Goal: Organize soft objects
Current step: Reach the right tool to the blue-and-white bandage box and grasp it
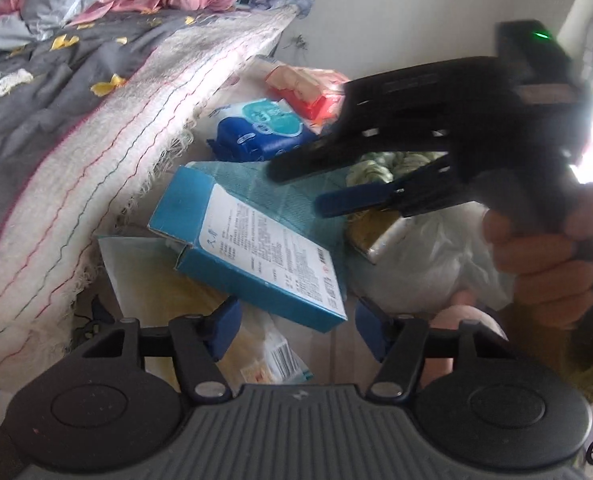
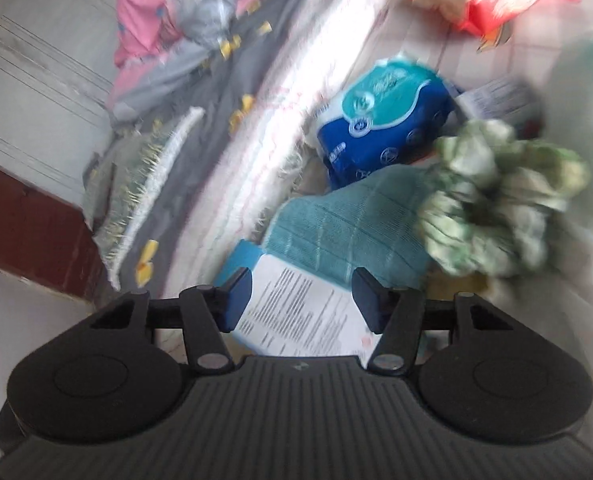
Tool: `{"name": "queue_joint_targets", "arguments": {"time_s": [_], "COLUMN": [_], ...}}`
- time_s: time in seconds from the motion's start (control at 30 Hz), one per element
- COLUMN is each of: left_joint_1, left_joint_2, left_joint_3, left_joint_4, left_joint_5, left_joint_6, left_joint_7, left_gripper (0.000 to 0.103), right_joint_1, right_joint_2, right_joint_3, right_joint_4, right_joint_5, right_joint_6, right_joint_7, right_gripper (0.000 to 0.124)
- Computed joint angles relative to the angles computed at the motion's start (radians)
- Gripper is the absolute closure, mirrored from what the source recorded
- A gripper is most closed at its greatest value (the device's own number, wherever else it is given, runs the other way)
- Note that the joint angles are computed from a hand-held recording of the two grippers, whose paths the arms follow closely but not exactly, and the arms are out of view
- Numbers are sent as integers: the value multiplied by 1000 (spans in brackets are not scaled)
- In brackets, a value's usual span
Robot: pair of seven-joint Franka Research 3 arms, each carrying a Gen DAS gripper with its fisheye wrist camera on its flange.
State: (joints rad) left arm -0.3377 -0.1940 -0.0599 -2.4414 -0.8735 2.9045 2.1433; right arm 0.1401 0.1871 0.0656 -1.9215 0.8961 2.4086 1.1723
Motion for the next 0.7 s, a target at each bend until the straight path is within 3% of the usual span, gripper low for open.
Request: {"name": "queue_joint_targets", "arguments": {"time_s": [0.13,0.37,0.5,0.6,0.63,0.7], "left_joint_1": [-2,32,51,56,52,62], "left_joint_2": [25,27,16,4,0,-8], "left_joint_3": [2,-21,-32,-28,-22,-25], "left_joint_4": [26,29,15,1,-2,-14], "left_joint_5": [-51,-17,56,125,138,202], "left_joint_6": [-1,-9,7,19,22,25], "left_joint_7": [32,-15,-99,-155,-165,-219], "left_gripper": [42,41,38,39,40,52], "right_joint_1": [21,-10,-31,-66,-69,-62], "right_joint_2": [93,111,112,114,110,92], "right_joint_3": [5,23,24,30,29,24], "right_joint_4": [75,95,102,103,95,68], "right_joint_5": [-91,-79,-47,49,67,83], "right_joint_6": [16,-42,-118,-223,-238,-221], "right_joint_7": [54,43,39,15,6,-9], "right_gripper": [71,72,71,74,75,77]}}
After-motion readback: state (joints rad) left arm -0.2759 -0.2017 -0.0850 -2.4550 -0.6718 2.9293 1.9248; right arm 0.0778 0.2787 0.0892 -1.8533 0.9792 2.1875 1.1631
